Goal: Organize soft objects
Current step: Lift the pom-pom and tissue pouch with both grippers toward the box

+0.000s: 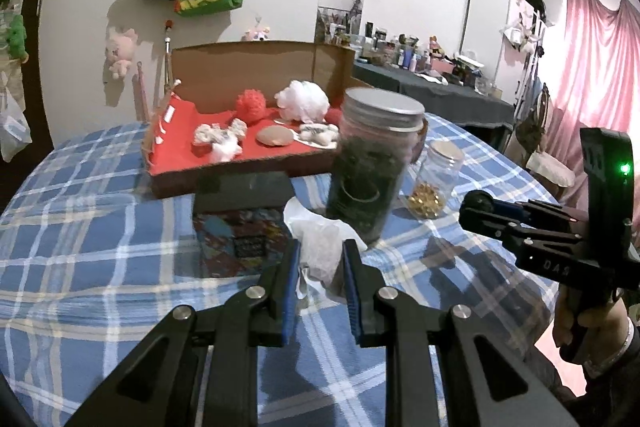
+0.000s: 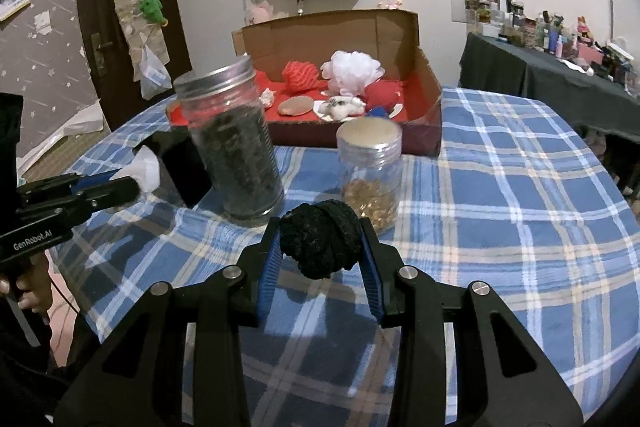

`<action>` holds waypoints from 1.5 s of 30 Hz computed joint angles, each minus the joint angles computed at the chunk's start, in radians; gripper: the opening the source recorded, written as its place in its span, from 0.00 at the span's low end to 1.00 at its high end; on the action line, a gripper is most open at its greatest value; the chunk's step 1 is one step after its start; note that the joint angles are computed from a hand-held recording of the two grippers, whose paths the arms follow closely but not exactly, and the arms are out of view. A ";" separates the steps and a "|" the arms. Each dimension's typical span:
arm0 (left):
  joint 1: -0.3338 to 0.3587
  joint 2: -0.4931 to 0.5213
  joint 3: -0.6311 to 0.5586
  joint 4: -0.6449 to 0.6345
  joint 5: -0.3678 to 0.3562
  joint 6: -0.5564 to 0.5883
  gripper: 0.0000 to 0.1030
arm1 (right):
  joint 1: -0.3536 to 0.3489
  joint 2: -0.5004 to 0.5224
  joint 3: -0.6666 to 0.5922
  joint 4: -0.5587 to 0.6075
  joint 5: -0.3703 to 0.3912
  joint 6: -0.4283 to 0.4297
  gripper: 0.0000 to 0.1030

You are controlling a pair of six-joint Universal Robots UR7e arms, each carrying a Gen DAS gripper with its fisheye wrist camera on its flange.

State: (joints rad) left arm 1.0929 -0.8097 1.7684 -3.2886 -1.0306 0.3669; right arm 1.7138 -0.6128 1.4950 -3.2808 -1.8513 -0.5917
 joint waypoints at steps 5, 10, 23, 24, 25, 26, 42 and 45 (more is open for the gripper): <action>0.000 -0.011 -0.008 -0.004 0.010 -0.004 0.21 | 0.004 -0.003 -0.019 0.007 -0.004 0.003 0.34; -0.003 -0.017 -0.025 -0.004 0.017 -0.004 0.21 | 0.010 -0.004 -0.049 0.020 -0.010 -0.004 0.34; 0.015 0.005 -0.146 0.080 0.008 -0.013 0.21 | 0.023 0.036 -0.200 0.137 -0.025 -0.023 0.34; 0.017 0.007 -0.155 0.090 0.006 -0.014 0.21 | 0.023 0.040 -0.214 0.153 -0.025 -0.022 0.34; 0.020 0.011 -0.166 0.101 0.006 -0.015 0.21 | 0.022 0.044 -0.226 0.169 -0.025 -0.021 0.34; 0.024 0.015 -0.182 0.120 0.003 -0.017 0.21 | 0.021 0.049 -0.241 0.187 -0.024 -0.020 0.34; 0.060 0.088 -0.413 0.452 -0.056 -0.021 0.21 | 0.011 0.144 -0.547 0.631 0.010 -0.023 0.34; 0.065 0.108 -0.472 0.539 -0.072 -0.016 0.21 | 0.010 0.173 -0.622 0.726 0.008 -0.023 0.34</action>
State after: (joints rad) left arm 1.1581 -0.7021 1.2961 -2.7496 -1.1026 0.3509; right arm 1.7242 -0.4393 0.8726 -2.5547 -1.8433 -0.6142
